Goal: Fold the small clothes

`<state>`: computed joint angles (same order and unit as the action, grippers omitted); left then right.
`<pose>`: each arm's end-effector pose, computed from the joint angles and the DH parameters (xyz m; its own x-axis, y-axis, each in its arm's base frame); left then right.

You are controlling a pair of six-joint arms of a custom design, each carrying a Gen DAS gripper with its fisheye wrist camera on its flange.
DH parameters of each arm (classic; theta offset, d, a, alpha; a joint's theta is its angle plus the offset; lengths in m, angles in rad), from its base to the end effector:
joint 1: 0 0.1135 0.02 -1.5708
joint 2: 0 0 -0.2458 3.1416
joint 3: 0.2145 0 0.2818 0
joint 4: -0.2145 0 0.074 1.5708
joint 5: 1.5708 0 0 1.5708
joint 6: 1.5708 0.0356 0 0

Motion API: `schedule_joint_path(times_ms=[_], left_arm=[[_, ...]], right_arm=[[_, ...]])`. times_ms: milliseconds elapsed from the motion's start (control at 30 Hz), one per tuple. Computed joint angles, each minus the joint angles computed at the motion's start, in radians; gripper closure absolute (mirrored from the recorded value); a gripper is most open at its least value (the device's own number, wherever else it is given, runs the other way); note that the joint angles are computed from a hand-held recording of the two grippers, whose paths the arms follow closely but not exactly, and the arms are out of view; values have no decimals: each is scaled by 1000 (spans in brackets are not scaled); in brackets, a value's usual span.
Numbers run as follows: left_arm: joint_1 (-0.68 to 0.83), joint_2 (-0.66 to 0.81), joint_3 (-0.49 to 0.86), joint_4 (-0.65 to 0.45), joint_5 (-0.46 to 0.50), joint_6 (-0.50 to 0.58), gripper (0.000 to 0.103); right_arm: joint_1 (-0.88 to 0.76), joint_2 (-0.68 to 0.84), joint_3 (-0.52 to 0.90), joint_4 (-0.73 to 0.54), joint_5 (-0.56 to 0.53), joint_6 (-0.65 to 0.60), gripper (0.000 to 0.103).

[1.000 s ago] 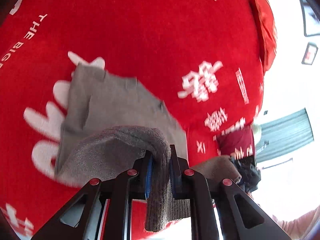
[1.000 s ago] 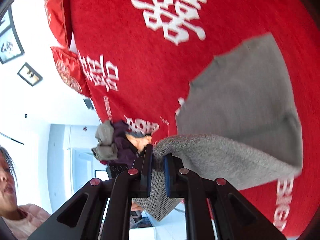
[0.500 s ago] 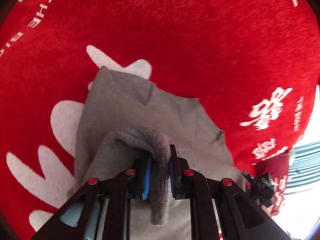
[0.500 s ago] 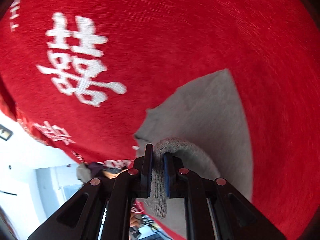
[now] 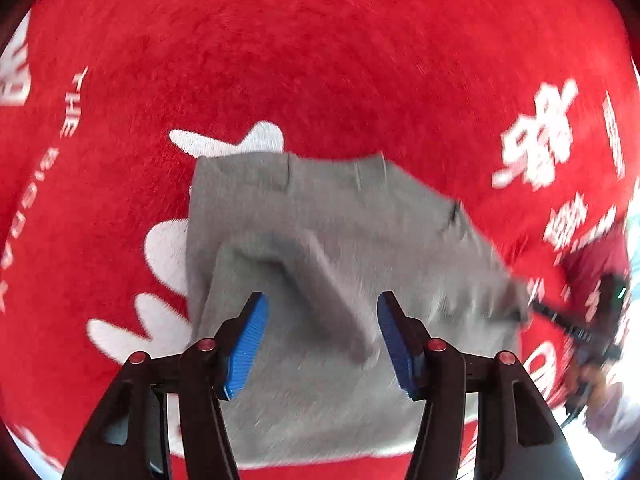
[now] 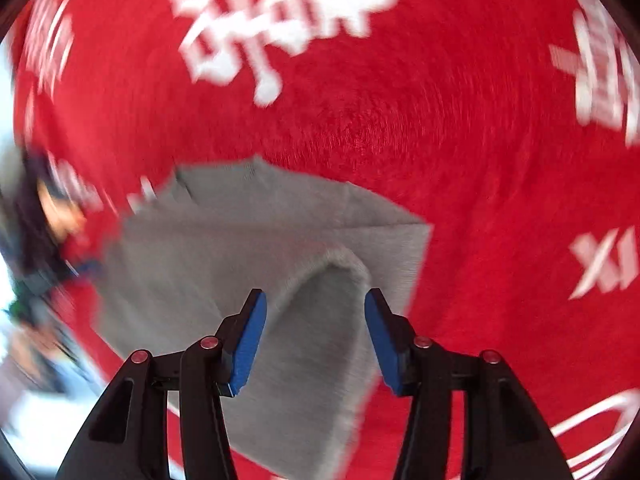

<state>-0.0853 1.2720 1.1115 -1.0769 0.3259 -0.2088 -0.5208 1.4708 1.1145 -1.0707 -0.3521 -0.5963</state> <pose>0.2624 -0.0339 0.2618 -0.9594 -0.1150 -0.2574 -0.0141 0.9314 -0.3638 0.2575 -0.1336 0.2119 -0.9485 -0.0636 -0.3102 -0.1311 0.9706 0.2019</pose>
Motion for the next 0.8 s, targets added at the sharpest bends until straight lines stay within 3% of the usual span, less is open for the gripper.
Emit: schedule_joint_path(times_ms=[167, 267, 400, 467, 500, 633, 733, 800], left_arm=[[-23, -9, -43, -79, 27, 127, 45], [-36, 37, -42, -45, 117, 103, 45], [-36, 96, -43, 73, 240, -29, 45], [-41, 113, -34, 126, 247, -83, 45], [-43, 124, -26, 157, 244, -112, 45], [-25, 196, 33, 244, 196, -183, 45], [-11, 265, 81, 288, 123, -225, 45], [1, 293, 105, 311, 83, -256, 45]], right_arm=[[61, -236, -233, 181, 209, -271, 49], [83, -282, -294, 265, 208, -343, 49], [210, -266, -320, 345, 235, -342, 50], [240, -178, -251, 312, 218, -280, 90], [236, -111, -186, 277, 186, -210, 97], [156, 147, 76, 191, 26, 83, 97], [130, 284, 193, 174, -7, 213, 97], [134, 325, 225, 190, 27, 268, 95]])
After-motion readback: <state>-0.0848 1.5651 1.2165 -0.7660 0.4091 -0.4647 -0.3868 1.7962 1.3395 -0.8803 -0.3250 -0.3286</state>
